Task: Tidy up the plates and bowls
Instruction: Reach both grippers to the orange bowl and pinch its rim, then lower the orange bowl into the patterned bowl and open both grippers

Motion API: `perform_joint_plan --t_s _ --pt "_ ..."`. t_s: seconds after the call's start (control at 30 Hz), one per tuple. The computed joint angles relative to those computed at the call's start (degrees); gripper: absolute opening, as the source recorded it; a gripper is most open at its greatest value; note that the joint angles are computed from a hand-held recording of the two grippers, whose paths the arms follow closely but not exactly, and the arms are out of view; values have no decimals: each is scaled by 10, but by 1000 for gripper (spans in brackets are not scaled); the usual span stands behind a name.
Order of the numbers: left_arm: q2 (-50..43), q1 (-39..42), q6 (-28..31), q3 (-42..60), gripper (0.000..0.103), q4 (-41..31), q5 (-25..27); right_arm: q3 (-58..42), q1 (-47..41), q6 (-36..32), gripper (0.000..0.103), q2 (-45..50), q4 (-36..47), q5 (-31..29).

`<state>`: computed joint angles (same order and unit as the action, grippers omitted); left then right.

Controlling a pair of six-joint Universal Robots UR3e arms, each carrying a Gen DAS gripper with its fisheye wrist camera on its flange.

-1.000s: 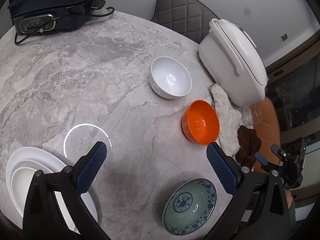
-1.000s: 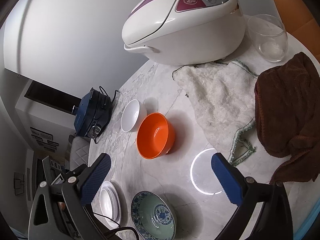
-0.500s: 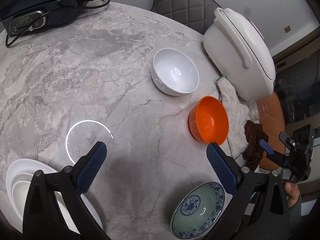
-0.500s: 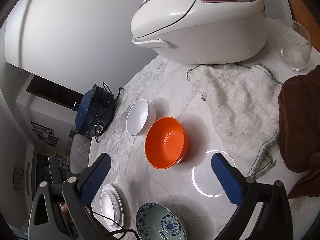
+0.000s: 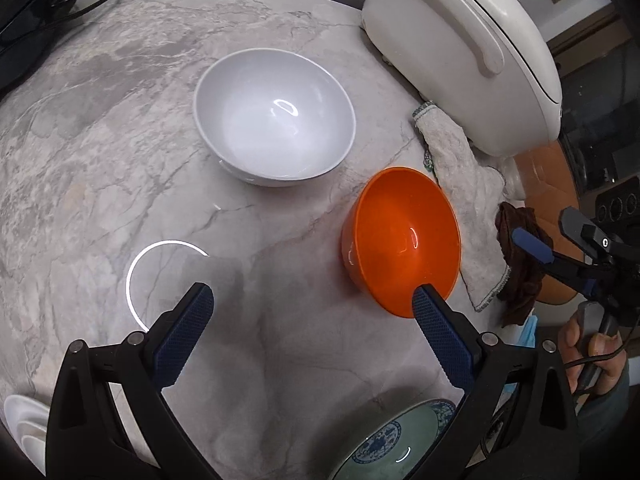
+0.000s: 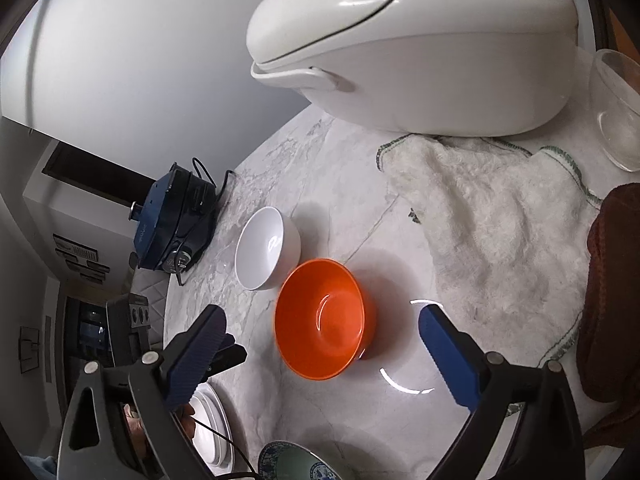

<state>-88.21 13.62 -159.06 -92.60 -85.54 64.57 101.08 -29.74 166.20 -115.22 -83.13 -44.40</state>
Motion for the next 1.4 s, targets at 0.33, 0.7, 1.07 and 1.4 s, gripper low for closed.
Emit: perform_joint_plan --t_s 0.33,0.7,1.07,1.4 --pt "-58 -37 -29 6 99 65 22 -24 67 48 95 99 -95 -17" --pt "-116 -90 -46 13 81 105 32 -48 131 76 74 185 -112 -79" --pt "-169 -109 -54 69 54 98 28 -62 145 73 60 217 -110 -104" --pt "-169 -116 -43 63 19 94 26 -63 159 76 21 234 -118 -121"
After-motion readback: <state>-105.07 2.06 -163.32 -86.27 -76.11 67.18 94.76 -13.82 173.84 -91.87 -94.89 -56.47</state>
